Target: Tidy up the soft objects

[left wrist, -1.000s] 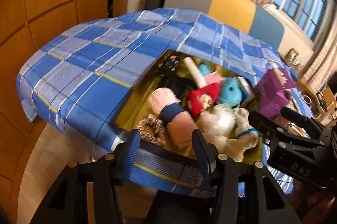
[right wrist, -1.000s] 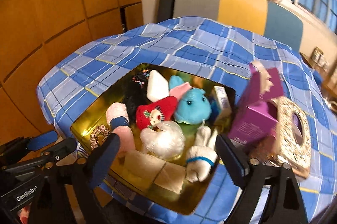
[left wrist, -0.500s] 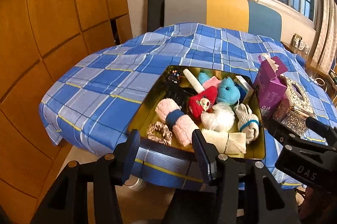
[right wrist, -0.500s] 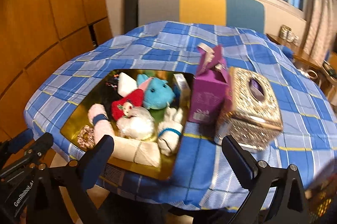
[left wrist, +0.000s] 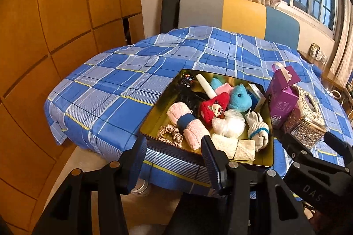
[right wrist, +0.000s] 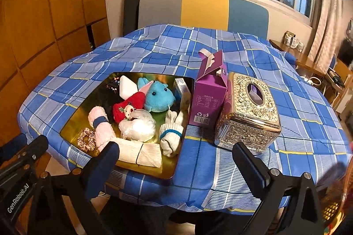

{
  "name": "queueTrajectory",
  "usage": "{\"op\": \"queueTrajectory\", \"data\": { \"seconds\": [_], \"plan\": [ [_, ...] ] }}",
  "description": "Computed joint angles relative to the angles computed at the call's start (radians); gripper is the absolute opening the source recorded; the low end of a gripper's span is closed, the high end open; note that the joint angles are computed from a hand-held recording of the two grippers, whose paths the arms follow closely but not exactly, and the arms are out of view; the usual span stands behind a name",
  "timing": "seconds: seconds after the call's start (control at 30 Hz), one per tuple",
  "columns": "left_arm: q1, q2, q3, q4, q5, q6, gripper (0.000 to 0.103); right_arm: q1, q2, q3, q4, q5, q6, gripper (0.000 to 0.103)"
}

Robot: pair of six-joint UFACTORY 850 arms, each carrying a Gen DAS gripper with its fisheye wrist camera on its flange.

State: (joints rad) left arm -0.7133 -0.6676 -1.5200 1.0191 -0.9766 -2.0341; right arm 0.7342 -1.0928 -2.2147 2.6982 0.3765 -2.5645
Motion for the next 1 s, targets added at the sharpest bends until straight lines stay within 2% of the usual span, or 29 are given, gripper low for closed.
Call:
{"op": "queueTrajectory", "data": {
  "seconds": [0.23,1.0],
  "plan": [
    [-0.005,-0.010,-0.015,-0.006,0.021,0.038,0.051,0.001,0.007,0.010,-0.004,-0.004,-0.001,0.103],
    [-0.004,-0.022,-0.025,-0.022,0.016,0.062,0.051,0.003,0.004,0.006,-0.050,0.004,0.045,0.103]
  ]
}}
